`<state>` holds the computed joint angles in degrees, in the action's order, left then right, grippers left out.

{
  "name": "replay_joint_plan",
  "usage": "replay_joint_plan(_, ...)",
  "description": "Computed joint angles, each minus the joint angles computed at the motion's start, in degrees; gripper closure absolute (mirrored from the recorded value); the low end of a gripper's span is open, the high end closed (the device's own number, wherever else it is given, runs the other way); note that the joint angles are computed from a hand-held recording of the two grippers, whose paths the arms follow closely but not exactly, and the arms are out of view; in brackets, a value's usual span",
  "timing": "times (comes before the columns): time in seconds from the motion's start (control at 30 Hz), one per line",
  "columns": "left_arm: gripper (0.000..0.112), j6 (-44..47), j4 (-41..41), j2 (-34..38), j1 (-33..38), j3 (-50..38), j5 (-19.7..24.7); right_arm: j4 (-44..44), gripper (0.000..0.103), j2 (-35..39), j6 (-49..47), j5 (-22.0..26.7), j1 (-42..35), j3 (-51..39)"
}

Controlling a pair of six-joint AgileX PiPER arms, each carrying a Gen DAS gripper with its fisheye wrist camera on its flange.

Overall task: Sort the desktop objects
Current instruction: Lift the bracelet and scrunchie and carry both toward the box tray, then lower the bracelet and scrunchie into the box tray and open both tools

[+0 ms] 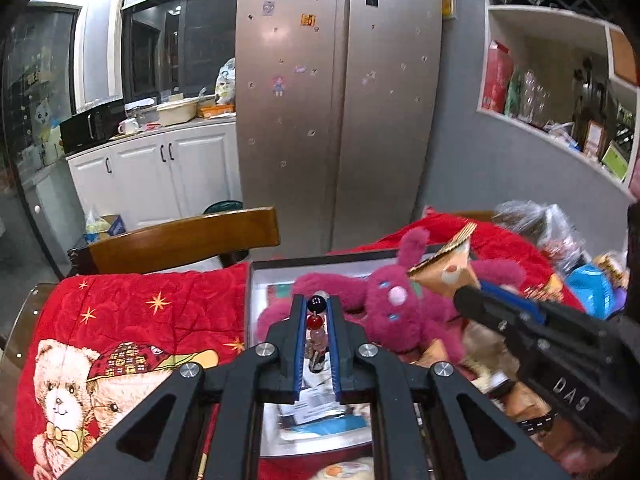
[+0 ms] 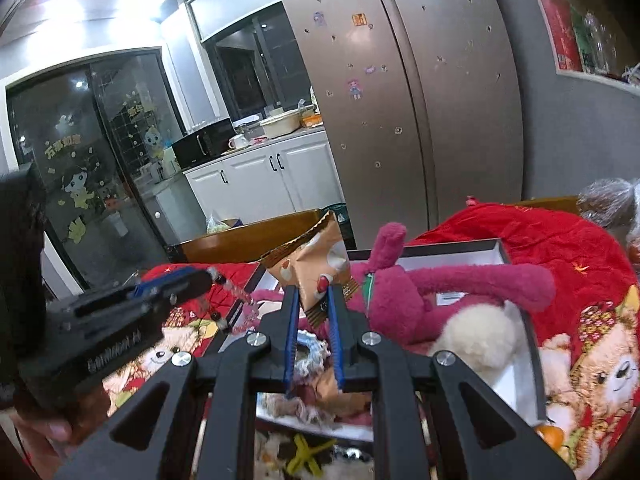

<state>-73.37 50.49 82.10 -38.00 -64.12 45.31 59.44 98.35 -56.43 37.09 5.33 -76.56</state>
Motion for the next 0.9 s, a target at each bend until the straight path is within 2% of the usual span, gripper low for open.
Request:
replay_joint_plan(0.13, 0.102, 1.27, -2.8, 0.43, 2.67, 0.86, -2.39, -0.65, 0.088, 1.47, -0.28, -1.19, 0.59, -0.59)
replay_joint_plan(0.43, 0.102, 3.52, -3.3, 2.73, 1.96, -0.71, -0.61, -3.56, 0.088, 2.61, 1.48, -2.59, 0.62, -0.58)
replay_joint_plan(0.73, 0.102, 5.09, -5.23, 3.58, 3.49, -0.86, -1.75, -4.17, 0.088, 2.96, 2.41, -1.61, -0.17, -1.02)
replay_joint_plan(0.9, 0.102, 6.45, -7.28, 3.63, 4.14, -0.87, -3.05, -4.03, 0.088, 3.98, 3.5, 0.52, -0.62, -2.05)
